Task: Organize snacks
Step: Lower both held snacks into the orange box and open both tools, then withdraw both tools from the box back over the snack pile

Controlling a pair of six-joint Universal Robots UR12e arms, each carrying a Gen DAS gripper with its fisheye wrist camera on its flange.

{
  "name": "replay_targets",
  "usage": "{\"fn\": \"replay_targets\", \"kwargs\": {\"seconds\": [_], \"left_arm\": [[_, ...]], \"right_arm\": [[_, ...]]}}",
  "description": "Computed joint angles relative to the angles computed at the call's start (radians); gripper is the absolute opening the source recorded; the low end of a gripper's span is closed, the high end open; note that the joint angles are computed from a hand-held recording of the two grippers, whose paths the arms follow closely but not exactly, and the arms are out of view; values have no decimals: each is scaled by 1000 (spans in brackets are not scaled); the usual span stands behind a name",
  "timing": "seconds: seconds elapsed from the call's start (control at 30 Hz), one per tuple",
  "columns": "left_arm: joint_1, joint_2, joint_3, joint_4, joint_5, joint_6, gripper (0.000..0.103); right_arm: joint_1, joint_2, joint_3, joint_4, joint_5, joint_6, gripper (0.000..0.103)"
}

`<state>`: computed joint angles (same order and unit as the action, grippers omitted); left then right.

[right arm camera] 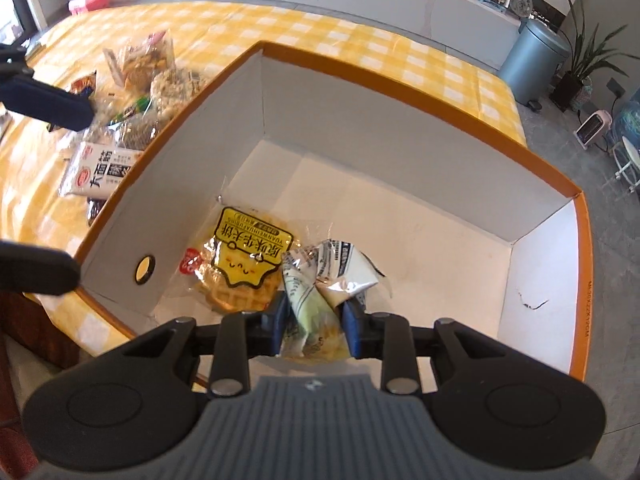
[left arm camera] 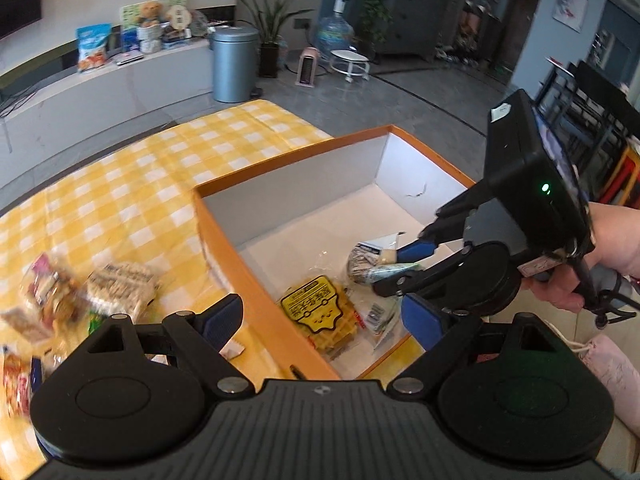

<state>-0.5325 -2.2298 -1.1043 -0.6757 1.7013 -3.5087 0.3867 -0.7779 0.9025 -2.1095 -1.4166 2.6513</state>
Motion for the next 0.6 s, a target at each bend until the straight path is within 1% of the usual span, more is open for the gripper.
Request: {"fn": "replay_targets", "kwargs": {"seconds": [0.07,0.1,0.13,0.2,0.27,0.3,0.33,0.4,0.5,0.6], "left_arm": [[-2,7,-15,4,21,-16,103],[-3,10,-23,6,32,-25,103],[-4,16,-34,12,43,-34,103],[-5,28,-59,29,56,-55,103],[-7,43,-90,52,62,-79,103],[-7,49,-103,61,64,-90,103],[-7,57,-118,72,68,-100,103],[-9,70,-142,86,81,-115,103],[-14,85,-171,102,103,-128,103],[-18,99,-198,116,123,-136,103]], "right_arm": [[1,2,-13,23,-11,8,29],[2,6,-24,38,-20,21,31],[4,7,-29,45,-37,35,37],[8,6,-27,38,-71,48,39],[10,1,-22,35,-85,56,41],[12,-5,-15,28,-92,57,49],[15,-12,-3,15,-101,50,57],[23,-34,37,-38,-125,16,62],[37,-65,99,-132,-176,-47,68],[48,-91,151,-212,-210,-91,69]]}}
